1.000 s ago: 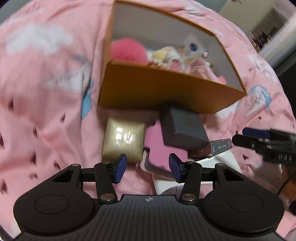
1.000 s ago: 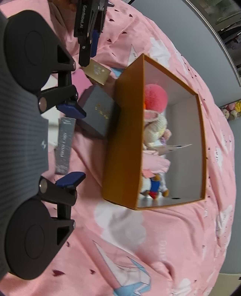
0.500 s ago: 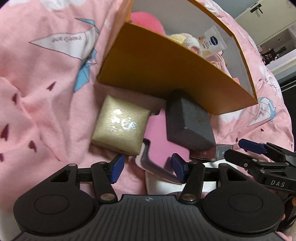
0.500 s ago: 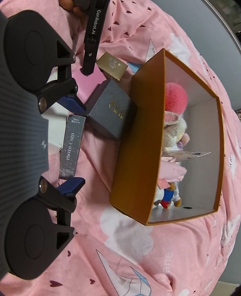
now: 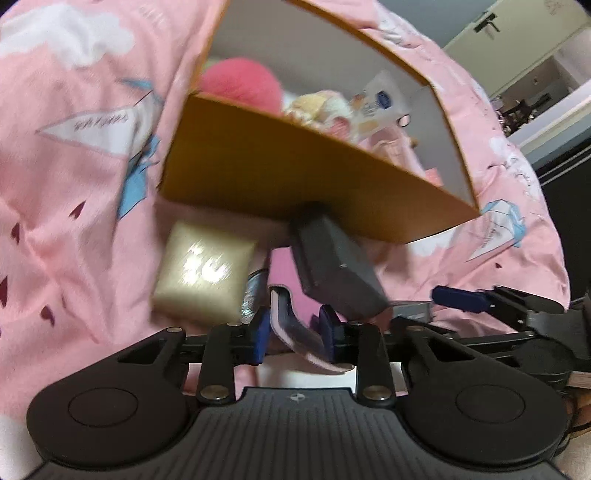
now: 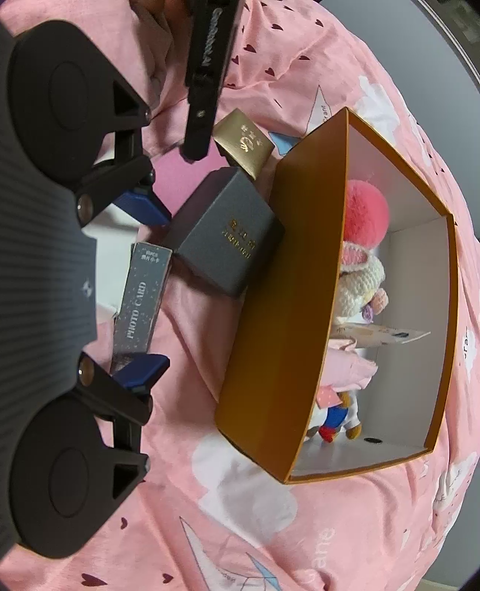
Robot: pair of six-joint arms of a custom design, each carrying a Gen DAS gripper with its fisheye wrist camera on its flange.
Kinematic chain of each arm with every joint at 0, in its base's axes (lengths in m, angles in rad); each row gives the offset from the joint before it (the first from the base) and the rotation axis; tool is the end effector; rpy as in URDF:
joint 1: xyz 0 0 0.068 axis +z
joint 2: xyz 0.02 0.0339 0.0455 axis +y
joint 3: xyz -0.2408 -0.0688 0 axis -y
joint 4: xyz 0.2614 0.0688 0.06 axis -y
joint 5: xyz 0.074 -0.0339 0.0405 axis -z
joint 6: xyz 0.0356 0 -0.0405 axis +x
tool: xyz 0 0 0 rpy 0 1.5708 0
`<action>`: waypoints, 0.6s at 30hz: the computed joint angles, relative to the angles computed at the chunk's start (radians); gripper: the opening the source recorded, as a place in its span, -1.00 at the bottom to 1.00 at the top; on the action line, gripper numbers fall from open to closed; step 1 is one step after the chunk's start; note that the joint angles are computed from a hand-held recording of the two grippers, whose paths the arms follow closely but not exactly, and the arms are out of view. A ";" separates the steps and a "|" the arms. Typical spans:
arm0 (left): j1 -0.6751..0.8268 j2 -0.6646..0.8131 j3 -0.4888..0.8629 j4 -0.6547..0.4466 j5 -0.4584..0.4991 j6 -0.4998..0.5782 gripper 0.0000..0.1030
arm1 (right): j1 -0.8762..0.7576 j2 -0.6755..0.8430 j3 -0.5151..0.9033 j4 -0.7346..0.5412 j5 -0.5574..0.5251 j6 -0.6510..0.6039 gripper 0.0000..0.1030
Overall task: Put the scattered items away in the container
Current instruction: 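Move both tools down to the pink booklet and dark grey gift box, then grasp the pink booklet with the left tool while the right tool grasps the dark grey box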
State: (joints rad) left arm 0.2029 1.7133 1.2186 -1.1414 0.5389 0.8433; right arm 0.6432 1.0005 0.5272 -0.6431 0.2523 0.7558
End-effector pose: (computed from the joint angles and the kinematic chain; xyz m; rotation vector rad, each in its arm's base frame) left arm 0.3033 0.0438 0.1762 0.8692 2.7023 -0.7254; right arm 0.1635 0.1114 0.1530 0.2251 2.6233 0.1363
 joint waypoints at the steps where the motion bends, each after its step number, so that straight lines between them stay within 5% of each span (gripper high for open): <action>1: -0.008 -0.009 -0.006 0.003 0.003 0.000 -0.36 | -0.001 0.004 0.002 0.000 0.001 -0.003 0.53; 11: -0.062 -0.023 -0.059 0.092 -0.040 -0.078 -0.31 | 0.004 0.044 0.014 0.024 0.020 -0.032 0.53; 18: -0.069 -0.072 -0.066 0.082 -0.028 -0.009 -0.49 | 0.020 0.103 0.048 0.058 0.011 -0.107 0.53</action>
